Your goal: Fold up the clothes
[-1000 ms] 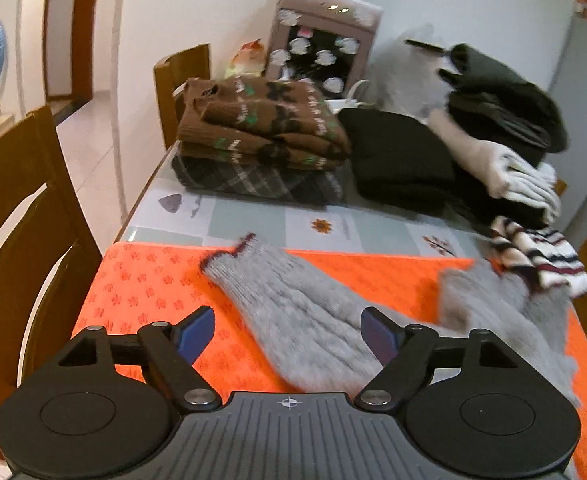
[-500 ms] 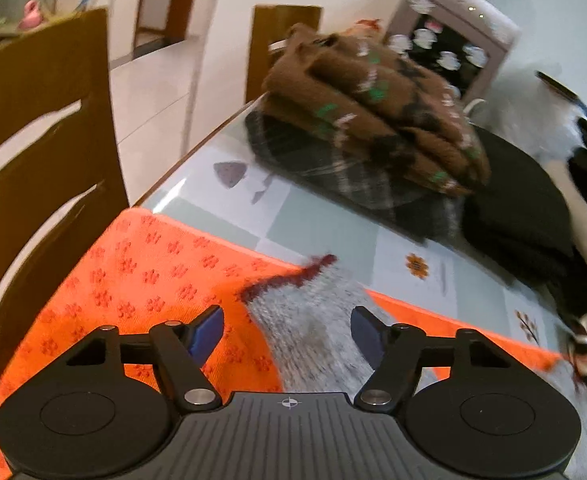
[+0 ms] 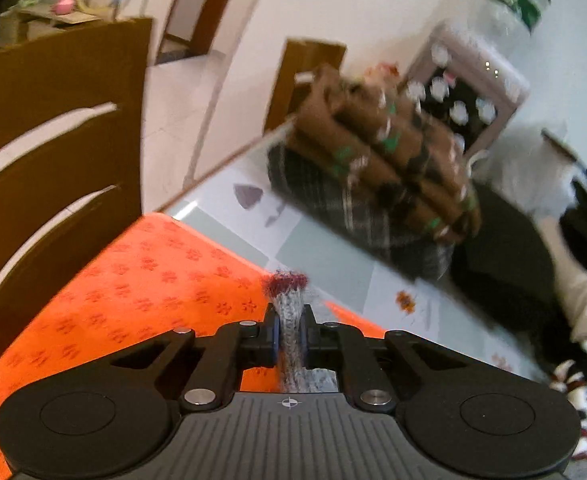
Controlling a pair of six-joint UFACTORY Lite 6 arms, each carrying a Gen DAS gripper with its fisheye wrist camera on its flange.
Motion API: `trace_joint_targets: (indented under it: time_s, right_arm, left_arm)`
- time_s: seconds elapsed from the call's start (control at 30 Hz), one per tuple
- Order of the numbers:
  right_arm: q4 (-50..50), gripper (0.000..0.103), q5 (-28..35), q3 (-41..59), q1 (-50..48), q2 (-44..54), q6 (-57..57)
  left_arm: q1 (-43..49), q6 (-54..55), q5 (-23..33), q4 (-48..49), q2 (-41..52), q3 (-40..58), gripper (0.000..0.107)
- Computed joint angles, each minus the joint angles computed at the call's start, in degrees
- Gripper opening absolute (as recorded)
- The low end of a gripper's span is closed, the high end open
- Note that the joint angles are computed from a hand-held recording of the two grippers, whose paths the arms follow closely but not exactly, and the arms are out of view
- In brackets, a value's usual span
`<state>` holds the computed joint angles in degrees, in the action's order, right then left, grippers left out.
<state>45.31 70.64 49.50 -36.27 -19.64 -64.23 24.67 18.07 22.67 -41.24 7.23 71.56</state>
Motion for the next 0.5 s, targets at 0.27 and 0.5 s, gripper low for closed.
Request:
trace_joint_targets:
  time_s: [0.27, 0.5]
  right_arm:
    - [2.76, 0.056, 0.86, 3.02, 7.36, -0.99, -5.47]
    - [-2.9, 0.062, -6.95, -2.68, 15.08, 2.89, -4.9]
  left_arm:
    - [11.45, 4.82, 12.25, -6.91, -22.38, -11.59, 0.011]
    - [21.88, 9.96, 26.78, -10.74, -34.73, -15.1, 0.011]
